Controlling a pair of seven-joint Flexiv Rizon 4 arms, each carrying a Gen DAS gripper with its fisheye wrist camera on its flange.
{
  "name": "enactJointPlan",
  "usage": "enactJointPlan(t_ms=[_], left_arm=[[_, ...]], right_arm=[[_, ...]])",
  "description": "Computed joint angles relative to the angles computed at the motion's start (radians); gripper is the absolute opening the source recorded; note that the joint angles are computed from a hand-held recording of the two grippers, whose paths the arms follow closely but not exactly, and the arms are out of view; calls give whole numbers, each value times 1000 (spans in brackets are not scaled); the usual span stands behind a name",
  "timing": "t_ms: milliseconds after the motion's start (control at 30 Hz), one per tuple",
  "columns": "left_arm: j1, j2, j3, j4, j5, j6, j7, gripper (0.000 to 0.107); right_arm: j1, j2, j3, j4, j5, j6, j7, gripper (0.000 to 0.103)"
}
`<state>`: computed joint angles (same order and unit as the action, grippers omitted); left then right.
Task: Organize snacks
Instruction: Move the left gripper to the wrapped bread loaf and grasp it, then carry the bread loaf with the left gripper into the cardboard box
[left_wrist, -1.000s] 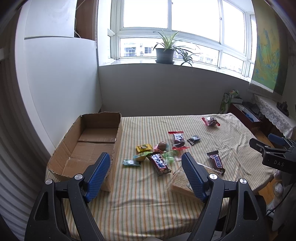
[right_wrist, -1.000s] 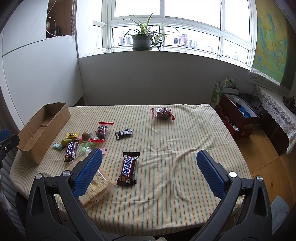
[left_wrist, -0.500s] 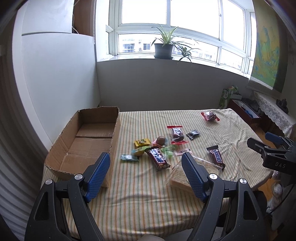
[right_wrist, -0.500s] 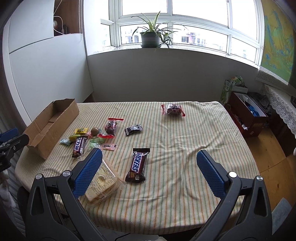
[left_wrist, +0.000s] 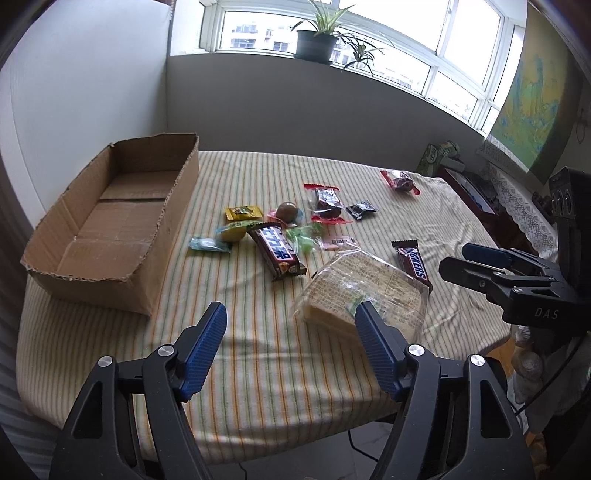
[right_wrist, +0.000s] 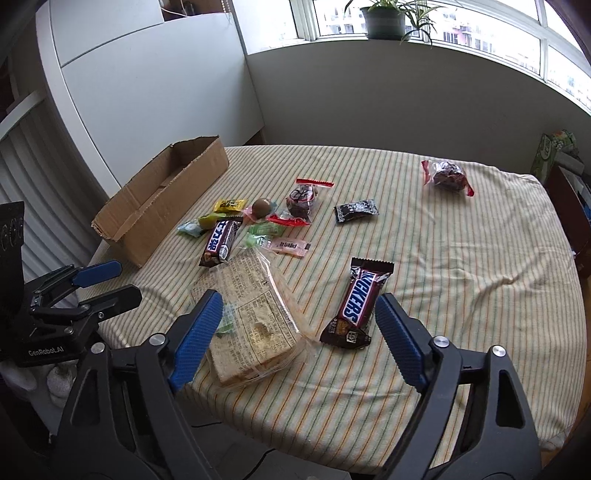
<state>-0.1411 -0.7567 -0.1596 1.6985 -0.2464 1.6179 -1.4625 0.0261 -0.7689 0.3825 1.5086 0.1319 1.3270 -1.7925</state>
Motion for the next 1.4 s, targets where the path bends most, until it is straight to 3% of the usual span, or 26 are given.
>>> enactJointPlan(t_ms=[133,300,600,800,967,1133,1400], left_arm=[[26,-12,-47,-11,-4,-32,20,60],[68,-35,-120,-27,-31,-81,58,55],[113,-64,-207,-33,-96,-143,123,50],[111,-89,-226,-56,-135,-167,153,48],[116,-99,-248,-66,-152,-165,187,35],[85,-95,-216,-76,-145,-148,194,35],[98,-88,-226,-67,-140,-123,202,35]], right_arm=[[-12,-26,28,-49,-3,-85,-52,79],[-19,-73,46,-155,47,-243,-111,63],[-24,-135,31,-315,186,-493,-180,61],[1,-130,-15,-331,251,-538,-210,58],[12,-118,-36,-324,278,-540,-215,54],[24,-106,-48,-313,282,-539,-209,49],[36,-100,-53,-305,281,-535,-206,47]])
